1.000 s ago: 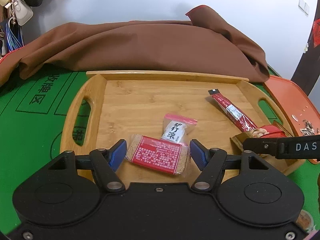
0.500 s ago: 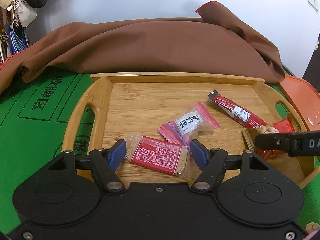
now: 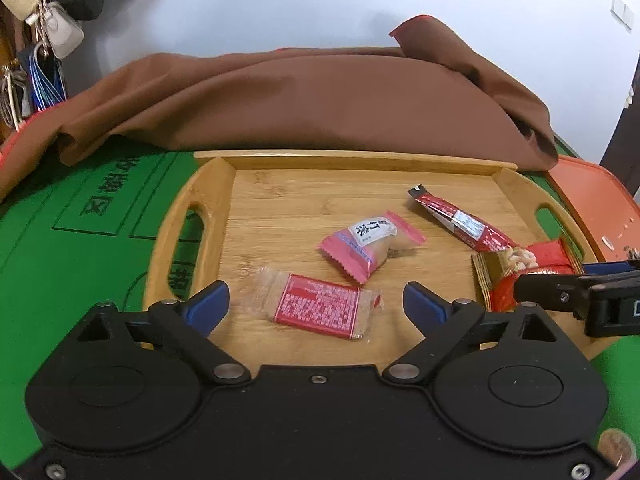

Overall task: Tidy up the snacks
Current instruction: 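Open both tools to drop the snacks into the tray, then move both tools back over the remaining snack pile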

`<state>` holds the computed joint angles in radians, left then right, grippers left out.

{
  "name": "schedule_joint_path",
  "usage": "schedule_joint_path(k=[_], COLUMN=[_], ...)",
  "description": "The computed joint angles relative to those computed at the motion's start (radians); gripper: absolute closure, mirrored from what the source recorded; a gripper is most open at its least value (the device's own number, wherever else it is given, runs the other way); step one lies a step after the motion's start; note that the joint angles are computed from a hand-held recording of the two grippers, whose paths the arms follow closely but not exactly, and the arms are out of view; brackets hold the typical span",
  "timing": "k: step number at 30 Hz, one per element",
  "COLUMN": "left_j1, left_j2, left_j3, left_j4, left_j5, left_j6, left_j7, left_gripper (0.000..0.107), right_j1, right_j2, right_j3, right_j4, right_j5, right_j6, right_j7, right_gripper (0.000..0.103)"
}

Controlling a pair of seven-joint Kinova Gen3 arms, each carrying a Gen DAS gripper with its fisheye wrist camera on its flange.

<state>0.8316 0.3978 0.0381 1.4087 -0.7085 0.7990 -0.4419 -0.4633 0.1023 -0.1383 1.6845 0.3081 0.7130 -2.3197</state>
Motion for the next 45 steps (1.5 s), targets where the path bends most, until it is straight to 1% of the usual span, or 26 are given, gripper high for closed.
schedule_joint_path(k=[1, 4, 7, 11, 17, 19, 23, 26, 33, 38, 45], left_j1=[0.010, 0.028, 0.037, 0.063, 0.070, 0.074, 0.075, 0.082, 0.095, 0.113, 0.137], left_j2=[-0.007, -0.036, -0.069, -0.112, -0.180, -0.204, -0.234, -0.247, -0.275, -0.284, -0.298], left_j3=[-0.004, -0.003, 0.012, 0.037, 0.102, 0.127, 0.183, 0.219, 0.279, 0.314, 0.349], left_j4=[0.008, 0.047, 0.090, 0.153, 0.258, 0.299, 0.359, 0.393, 0.460, 0.492, 0.536], left_j5=[-0.012, -0.044, -0.077, -0.158, -0.250, -0.286, -0.342, -0.380, -0.435, -0.465, -0.484], left_j6=[0.004, 0.004, -0.001, 0.012, 0.023, 0.026, 0.045, 0.067, 0.095, 0.132, 0.168], left_j7=[0.007, 0.039, 0.072, 0.144, 0.275, 0.331, 0.405, 0.454, 0.551, 0.594, 0.667], left_gripper=[0.011, 0.010, 0.009, 0.007, 0.007, 0.006, 0.006, 0.006, 0.006, 0.006, 0.005], right_j1=[-0.008, -0.031, -0.036, -0.038, -0.033, -0.029, -0.020, -0.005, 0.025, 0.035, 0.071], right_j2=[-0.004, -0.022, -0.052, -0.098, -0.176, -0.198, -0.240, -0.268, -0.332, -0.370, -0.424], right_j3=[-0.002, -0.013, -0.028, -0.056, -0.122, -0.141, -0.179, -0.227, -0.318, -0.352, -0.442], right_j4=[0.004, 0.026, 0.061, 0.107, 0.193, 0.217, 0.262, 0.293, 0.355, 0.395, 0.436], right_j5=[0.016, 0.064, 0.082, 0.114, 0.166, 0.165, 0.149, 0.183, 0.242, 0.219, 0.212], right_j6=[0.009, 0.022, 0.009, -0.012, -0.047, -0.052, -0.059, -0.056, -0.051, -0.062, -0.044], right_j7=[-0.010, -0.043, -0.062, -0.096, -0.151, -0.151, -0.150, -0.197, -0.298, -0.322, -0.374], right_gripper=[0.010, 0.009, 0.006, 0.004, 0.001, 0.000, 0.000, 0.000, 0.000, 0.000, 0.000])
